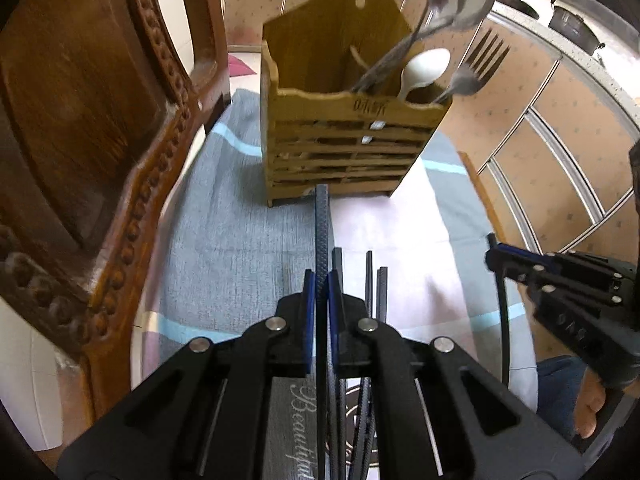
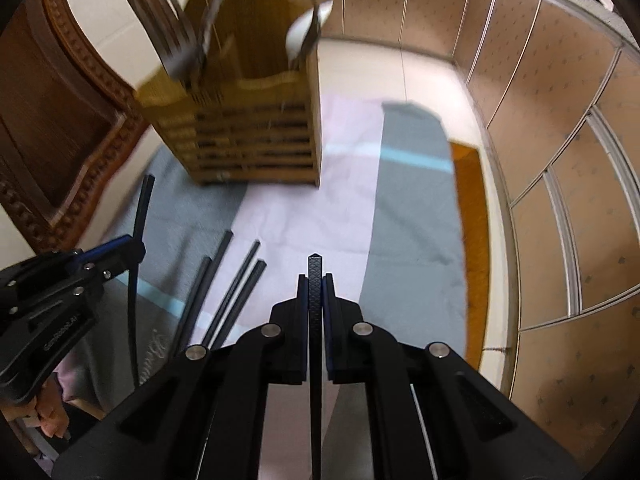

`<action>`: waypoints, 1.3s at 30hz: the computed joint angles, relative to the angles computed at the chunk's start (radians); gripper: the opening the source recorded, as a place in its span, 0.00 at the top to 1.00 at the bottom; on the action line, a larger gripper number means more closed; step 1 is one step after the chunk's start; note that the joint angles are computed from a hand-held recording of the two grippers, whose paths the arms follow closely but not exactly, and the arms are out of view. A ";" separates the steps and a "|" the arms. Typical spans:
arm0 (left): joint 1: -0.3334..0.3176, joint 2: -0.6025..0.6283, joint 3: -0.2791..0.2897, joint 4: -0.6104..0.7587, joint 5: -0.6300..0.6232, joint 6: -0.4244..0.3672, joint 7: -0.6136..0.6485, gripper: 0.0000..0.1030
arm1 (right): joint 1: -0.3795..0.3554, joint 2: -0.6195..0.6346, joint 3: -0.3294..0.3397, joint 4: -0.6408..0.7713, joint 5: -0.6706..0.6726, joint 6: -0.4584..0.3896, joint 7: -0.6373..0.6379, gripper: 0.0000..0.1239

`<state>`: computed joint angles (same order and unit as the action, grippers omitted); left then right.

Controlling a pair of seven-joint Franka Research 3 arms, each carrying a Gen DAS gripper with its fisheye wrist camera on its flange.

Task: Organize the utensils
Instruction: 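Carry both chopsticks up into the wooden holder and open both tools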

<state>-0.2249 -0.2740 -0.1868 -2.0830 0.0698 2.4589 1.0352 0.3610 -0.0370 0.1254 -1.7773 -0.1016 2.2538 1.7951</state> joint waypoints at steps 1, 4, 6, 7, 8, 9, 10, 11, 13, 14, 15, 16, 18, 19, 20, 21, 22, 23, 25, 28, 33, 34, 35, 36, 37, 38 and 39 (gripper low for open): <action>0.001 -0.010 -0.001 0.000 0.004 -0.001 -0.001 0.94 | -0.001 -0.021 -0.001 -0.013 0.000 0.019 -0.003 0.94; -0.006 -0.049 0.008 -0.005 -0.005 0.013 0.015 0.94 | -0.012 -0.045 -0.007 -0.016 0.016 0.045 -0.030 0.94; -0.003 -0.069 0.005 -0.004 0.003 0.019 0.008 0.94 | -0.018 -0.074 -0.007 -0.031 0.033 0.062 -0.041 0.94; -0.001 -0.079 0.005 0.003 0.010 0.013 0.007 0.94 | -0.024 -0.082 -0.009 -0.037 0.044 0.073 -0.051 0.94; 0.003 -0.091 0.003 0.004 0.020 0.012 0.002 0.94 | -0.029 -0.099 -0.011 -0.048 0.056 0.088 -0.060 0.94; 0.007 -0.108 0.000 0.005 0.031 0.012 -0.005 0.94 | -0.034 -0.118 -0.013 -0.058 0.070 0.101 -0.070 0.94; 0.008 -0.118 -0.001 0.005 0.039 0.013 -0.008 0.94 | -0.038 -0.131 -0.010 -0.065 0.074 0.112 -0.072 0.94; 0.009 -0.128 -0.002 0.006 0.046 0.016 -0.012 0.94 | -0.043 -0.150 -0.006 -0.075 0.077 0.129 -0.070 0.94; 0.013 -0.148 -0.005 0.007 0.061 0.020 -0.023 0.94 | -0.053 -0.184 0.001 -0.093 0.080 0.157 -0.066 0.94; 0.014 -0.160 -0.006 0.010 0.068 0.017 -0.027 0.94 | -0.058 -0.198 0.005 -0.103 0.080 0.178 -0.062 0.94; 0.017 -0.171 -0.010 0.010 0.077 0.022 -0.037 0.94 | -0.062 -0.211 0.008 -0.109 0.082 0.192 -0.063 0.94; 0.019 -0.179 -0.010 0.006 0.083 0.028 -0.042 0.94 | -0.067 -0.230 0.011 -0.120 0.085 0.218 -0.061 0.94; 0.036 -0.200 -0.024 0.007 0.119 0.052 -0.071 0.94 | -0.074 -0.255 0.016 -0.135 0.094 0.256 -0.063 0.94; 0.040 -0.210 -0.025 0.013 0.130 0.052 -0.077 0.94 | -0.078 -0.266 0.018 -0.141 0.099 0.274 -0.063 0.94; 0.050 -0.213 -0.031 0.022 0.149 0.061 -0.091 0.94 | -0.082 -0.273 0.021 -0.147 0.103 0.293 -0.064 0.94; 0.056 -0.213 -0.034 0.029 0.163 0.070 -0.099 0.94 | -0.085 -0.280 0.023 -0.150 0.107 0.312 -0.066 0.94; 0.071 -0.211 -0.042 0.044 0.189 0.085 -0.115 0.94 | -0.088 -0.284 0.026 -0.148 0.111 0.320 -0.068 0.94; 0.082 -0.205 -0.048 0.060 0.208 0.084 -0.127 0.94 | -0.090 -0.287 0.027 -0.143 0.116 0.329 -0.071 0.94; 0.116 -0.187 -0.073 0.101 0.268 0.085 -0.167 0.94 | -0.092 -0.287 0.030 -0.131 0.127 0.355 -0.074 0.94; 0.154 -0.142 -0.106 0.170 0.371 0.102 -0.204 0.94 | -0.106 -0.271 0.044 -0.103 0.117 0.413 -0.064 0.94; 0.206 -0.053 -0.146 0.275 0.555 0.123 -0.303 0.94 | -0.123 -0.202 0.055 -0.005 0.093 0.495 -0.019 0.94; 0.216 -0.035 -0.153 0.295 0.596 0.128 -0.335 0.94 | -0.124 -0.186 0.055 0.014 0.088 0.512 -0.009 0.94; 0.215 -0.022 -0.148 0.306 0.618 0.140 -0.354 0.94 | -0.122 -0.174 0.054 0.030 0.083 0.521 -0.002 0.94; 0.221 -0.002 -0.149 0.324 0.652 0.146 -0.386 0.94 | -0.124 -0.154 0.054 0.054 0.075 0.539 0.010 0.94; 0.222 0.016 -0.149 0.342 0.680 0.143 -0.408 0.94 | -0.124 -0.136 0.054 0.075 0.064 0.550 0.023 0.94; 0.218 0.030 -0.142 0.354 0.701 0.149 -0.424 0.94 | -0.122 -0.119 0.051 0.094 0.056 0.560 0.031 0.94; 0.219 0.050 -0.140 0.370 0.732 0.154 -0.452 0.94 | -0.124 -0.097 0.052 0.119 0.035 0.574 0.052 0.94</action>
